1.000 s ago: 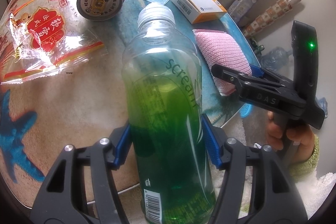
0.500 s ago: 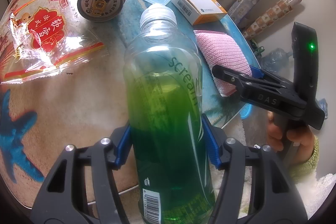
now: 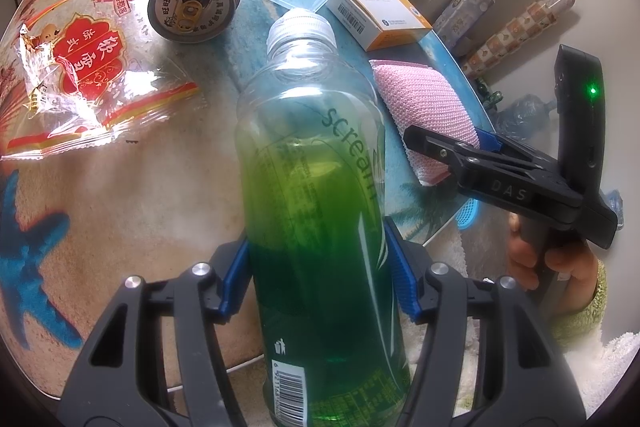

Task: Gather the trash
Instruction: 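Lift the green bottle with the left gripper and the sponge with the right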

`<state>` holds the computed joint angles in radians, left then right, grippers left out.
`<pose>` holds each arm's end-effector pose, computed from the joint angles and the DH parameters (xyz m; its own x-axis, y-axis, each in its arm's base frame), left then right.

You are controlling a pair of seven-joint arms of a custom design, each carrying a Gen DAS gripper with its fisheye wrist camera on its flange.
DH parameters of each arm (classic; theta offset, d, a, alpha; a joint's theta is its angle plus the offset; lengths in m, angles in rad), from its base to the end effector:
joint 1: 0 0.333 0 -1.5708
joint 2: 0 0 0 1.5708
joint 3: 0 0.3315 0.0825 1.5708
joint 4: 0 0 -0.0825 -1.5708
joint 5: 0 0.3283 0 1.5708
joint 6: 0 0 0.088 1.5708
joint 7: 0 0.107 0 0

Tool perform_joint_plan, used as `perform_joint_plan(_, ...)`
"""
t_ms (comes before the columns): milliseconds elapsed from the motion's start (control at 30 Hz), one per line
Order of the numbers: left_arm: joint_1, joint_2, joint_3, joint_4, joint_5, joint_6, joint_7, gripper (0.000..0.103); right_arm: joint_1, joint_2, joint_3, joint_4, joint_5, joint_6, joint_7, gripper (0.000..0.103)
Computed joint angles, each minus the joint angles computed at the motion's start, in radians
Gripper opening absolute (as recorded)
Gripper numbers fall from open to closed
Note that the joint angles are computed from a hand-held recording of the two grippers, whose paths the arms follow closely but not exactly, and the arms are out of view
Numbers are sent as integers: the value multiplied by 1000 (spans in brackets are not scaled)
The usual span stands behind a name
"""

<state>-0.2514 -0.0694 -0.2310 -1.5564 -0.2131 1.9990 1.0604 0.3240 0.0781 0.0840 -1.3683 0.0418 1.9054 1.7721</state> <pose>0.4424 -0.2530 0.7291 -0.0136 -0.9142 0.4050 -0.9373 -0.1294 -0.3237 0.5046 0.2185 0.7229 0.2269 -0.9644 -0.1356 -0.8929 -0.1504 -0.4244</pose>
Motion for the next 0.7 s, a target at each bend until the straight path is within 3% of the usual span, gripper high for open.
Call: perform_joint_plan(700,-1,-23,0,-26,-1,54,4,56,-15,-23,-5,-27,14,30,15,76)
